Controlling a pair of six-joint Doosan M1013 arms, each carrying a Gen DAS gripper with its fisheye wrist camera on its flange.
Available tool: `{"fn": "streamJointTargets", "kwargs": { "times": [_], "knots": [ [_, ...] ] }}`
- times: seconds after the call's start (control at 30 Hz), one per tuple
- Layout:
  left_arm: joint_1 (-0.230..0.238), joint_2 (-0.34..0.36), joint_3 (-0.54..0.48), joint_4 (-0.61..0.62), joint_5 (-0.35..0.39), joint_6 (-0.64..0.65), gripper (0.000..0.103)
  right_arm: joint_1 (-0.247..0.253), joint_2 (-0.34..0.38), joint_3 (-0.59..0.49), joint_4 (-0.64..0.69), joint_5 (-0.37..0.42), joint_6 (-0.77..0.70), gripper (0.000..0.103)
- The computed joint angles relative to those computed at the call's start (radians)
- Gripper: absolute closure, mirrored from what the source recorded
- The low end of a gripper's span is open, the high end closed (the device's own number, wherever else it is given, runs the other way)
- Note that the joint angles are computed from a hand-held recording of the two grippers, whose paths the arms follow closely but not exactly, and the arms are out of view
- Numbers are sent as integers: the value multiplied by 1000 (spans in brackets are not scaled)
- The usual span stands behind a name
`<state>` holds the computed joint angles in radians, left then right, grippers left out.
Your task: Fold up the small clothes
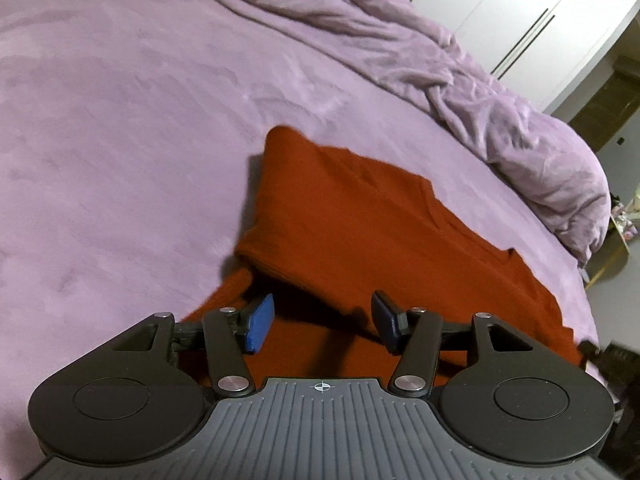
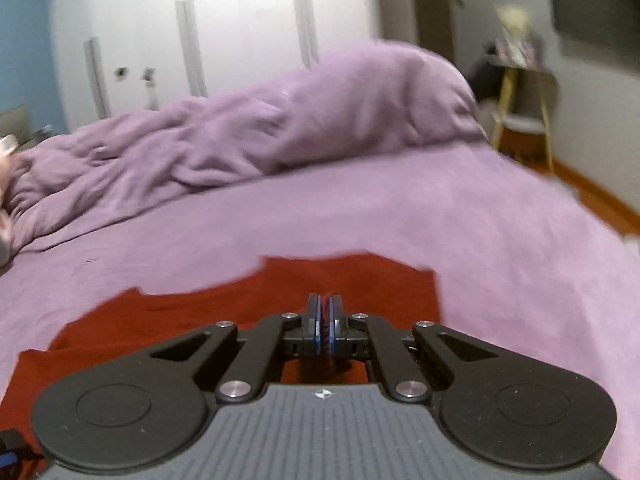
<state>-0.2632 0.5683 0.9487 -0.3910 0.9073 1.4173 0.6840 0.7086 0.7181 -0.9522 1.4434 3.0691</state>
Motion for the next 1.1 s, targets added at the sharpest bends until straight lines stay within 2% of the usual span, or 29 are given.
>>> {"fn": "streamJointTargets", "kwargs": {
  "times": [0.07, 0.13, 0.27, 0.3, 0.33, 0.4, 0.5, 0.6, 0.67, 0.7, 0.77, 0.8, 1.0, 1.03, 1.1],
  "knots": [
    [-5, 6, -7, 19, 8, -8, 44, -7, -28, 57, 22, 3, 41, 103],
    [-9, 6, -5, 35, 1, -6, 44, -15, -77, 147, 50, -86, 125, 103],
    [-12, 6, -6, 44, 1, -4, 43, -29, -107, 211, 100, -177, 177, 96],
    [-13, 6, -6, 49, 2, -4, 43, -32, -106, 208, 131, -192, 159, 87],
    [-13, 6, -6, 51, 2, -2, 43, -38, -98, 195, 167, -187, 128, 73],
    [-15, 7, -8, 55, 4, 1, 43, -36, -87, 183, 171, -192, 110, 67],
    [-15, 5, -5, 57, 2, 4, 42, -36, -69, 154, 177, -199, 67, 52],
    [-20, 4, -2, 68, -4, -2, 41, -34, -53, 130, 168, -183, 33, 54],
    [-24, 2, 1, 78, -9, 0, 39, -33, -43, 113, 158, -175, 3, 76],
    [-25, 2, 1, 82, -9, 1, 39, -33, -40, 108, 157, -167, -8, 94],
    [-27, 2, -1, 85, -7, 0, 39, -32, -44, 115, 140, -181, -4, 96],
    [-28, 1, -3, 84, -6, -3, 39, -27, -37, 103, 116, -161, -23, 96],
    [-21, 12, -30, 16, 33, 30, 39, -11, 51, -45, -50, 68, -268, 97],
    [-21, 14, -37, 18, 45, 34, 39, -19, 56, -59, -28, 92, -293, 97],
    [-21, 6, -33, 16, 47, 27, 41, -29, 43, -50, 40, 85, -268, 95]
  ]
}}
